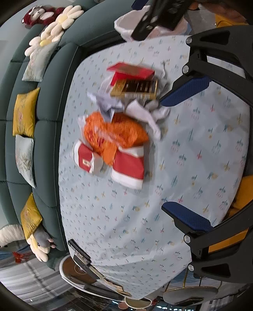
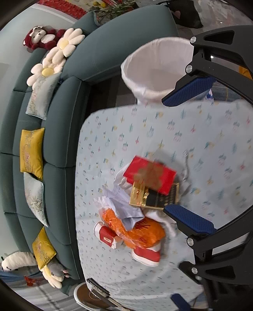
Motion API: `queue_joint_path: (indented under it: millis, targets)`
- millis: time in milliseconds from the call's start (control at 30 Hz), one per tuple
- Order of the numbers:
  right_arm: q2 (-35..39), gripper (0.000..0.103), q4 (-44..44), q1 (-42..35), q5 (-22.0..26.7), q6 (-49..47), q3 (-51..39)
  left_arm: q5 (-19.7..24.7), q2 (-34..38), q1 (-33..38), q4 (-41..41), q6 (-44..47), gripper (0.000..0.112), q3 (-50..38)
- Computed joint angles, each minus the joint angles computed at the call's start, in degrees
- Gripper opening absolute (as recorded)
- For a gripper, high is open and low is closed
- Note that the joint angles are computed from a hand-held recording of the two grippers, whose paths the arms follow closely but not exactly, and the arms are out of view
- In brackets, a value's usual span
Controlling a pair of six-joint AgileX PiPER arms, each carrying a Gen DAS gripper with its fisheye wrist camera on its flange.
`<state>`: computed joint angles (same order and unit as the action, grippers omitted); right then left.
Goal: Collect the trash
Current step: 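Reach the right gripper to the red card and grasp it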
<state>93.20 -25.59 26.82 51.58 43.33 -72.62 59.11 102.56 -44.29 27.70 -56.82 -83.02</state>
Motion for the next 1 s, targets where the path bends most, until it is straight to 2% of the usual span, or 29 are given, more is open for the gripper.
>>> queue_joint_path:
  millis: [133, 267, 533, 633, 867, 1000]
  targets:
    - [7.2, 0.095, 0.9, 0.0, -0.4, 1.1, -5.1, -2.1, 0.3, 3.1, -1.6, 2.8, 0.094, 1.0]
    - [12.9, 0.088, 4.3, -1.3, -0.2, 0.6, -8.7, -4.2, 0.9, 4.7, -2.7, 5.2, 0.094, 1.4]
    - [17.7, 0.071, 6.9, -2.8, -0.5, -0.4, -10.3, -8.4, 3.2, 6.8, -6.8, 8.1, 0.094, 1.2]
    - [18.2, 0.059, 7.5, -3.6, -1.4, -1.3, -9.2, -9.3, 4.0, 7.0, -7.9, 8.5, 0.094, 0.8]
    - [14.6, 0.013, 9.9, -6.2, -3.9, -2.6, -3.2, -9.8, 6.7, 6.0, -7.2, 7.6, 0.094, -1.2]
    - [11.3, 0.006, 10.1, -7.5, -4.5, -2.8, -0.7, -10.9, 9.7, 5.4, -8.2, 8.6, 0.093, -3.6]
